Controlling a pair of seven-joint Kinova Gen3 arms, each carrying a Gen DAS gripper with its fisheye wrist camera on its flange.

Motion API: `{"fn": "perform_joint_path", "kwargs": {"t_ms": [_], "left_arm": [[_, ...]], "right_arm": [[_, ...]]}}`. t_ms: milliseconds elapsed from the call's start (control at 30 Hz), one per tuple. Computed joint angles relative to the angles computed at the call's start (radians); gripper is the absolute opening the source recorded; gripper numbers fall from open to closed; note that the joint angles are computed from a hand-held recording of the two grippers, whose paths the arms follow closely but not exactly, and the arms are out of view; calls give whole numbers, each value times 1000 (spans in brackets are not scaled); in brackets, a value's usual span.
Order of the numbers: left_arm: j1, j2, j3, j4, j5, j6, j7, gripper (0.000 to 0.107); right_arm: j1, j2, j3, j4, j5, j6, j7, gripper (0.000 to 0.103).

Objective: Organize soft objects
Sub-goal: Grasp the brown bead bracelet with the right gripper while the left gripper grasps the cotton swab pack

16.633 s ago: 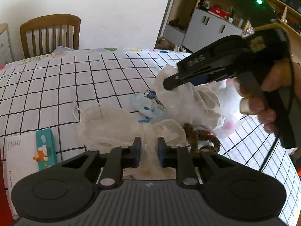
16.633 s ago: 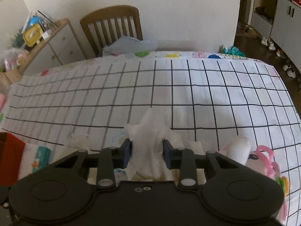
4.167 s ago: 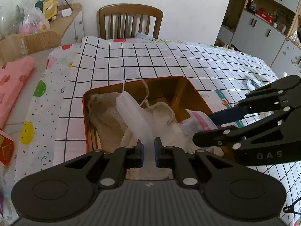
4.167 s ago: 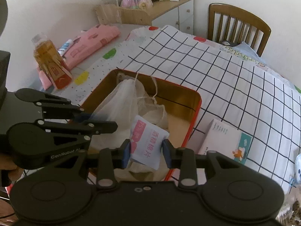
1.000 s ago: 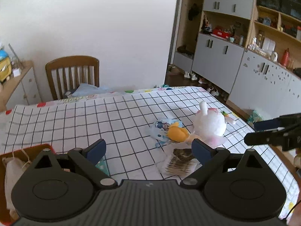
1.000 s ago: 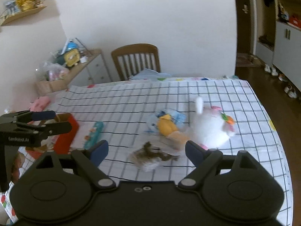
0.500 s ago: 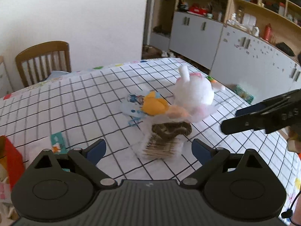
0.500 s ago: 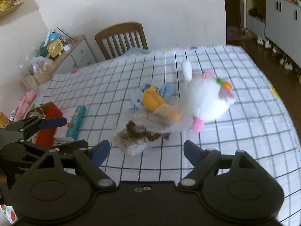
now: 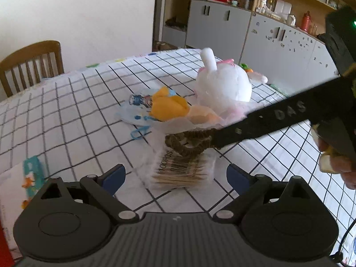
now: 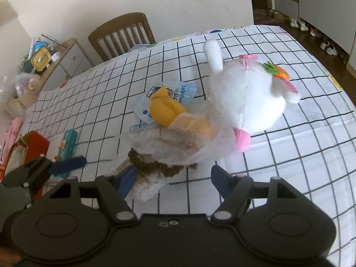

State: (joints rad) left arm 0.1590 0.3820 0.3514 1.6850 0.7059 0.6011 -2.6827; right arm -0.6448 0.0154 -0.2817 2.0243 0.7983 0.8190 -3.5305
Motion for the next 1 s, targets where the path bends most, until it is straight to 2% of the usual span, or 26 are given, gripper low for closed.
{"fn": "perform_joint_path", "kwargs": {"t_ms": [167,267,533,1000], "left_arm": [[28,28,-7,-20,-31,-5,33,98],[52,43,-17,-35,-71,-10,76,98],[39,88,16,-72,-101,2,111,98],[54,112,22,-91,-148,-24,160,94]], "right_arm": [[24,20,27,8,7,-56,-34,72],[36,28,44,18,6,-98,-60,67],[41,41,67,42,26,-168,-142,47],[30,25,48,77,111,-184,-266,17]]}}
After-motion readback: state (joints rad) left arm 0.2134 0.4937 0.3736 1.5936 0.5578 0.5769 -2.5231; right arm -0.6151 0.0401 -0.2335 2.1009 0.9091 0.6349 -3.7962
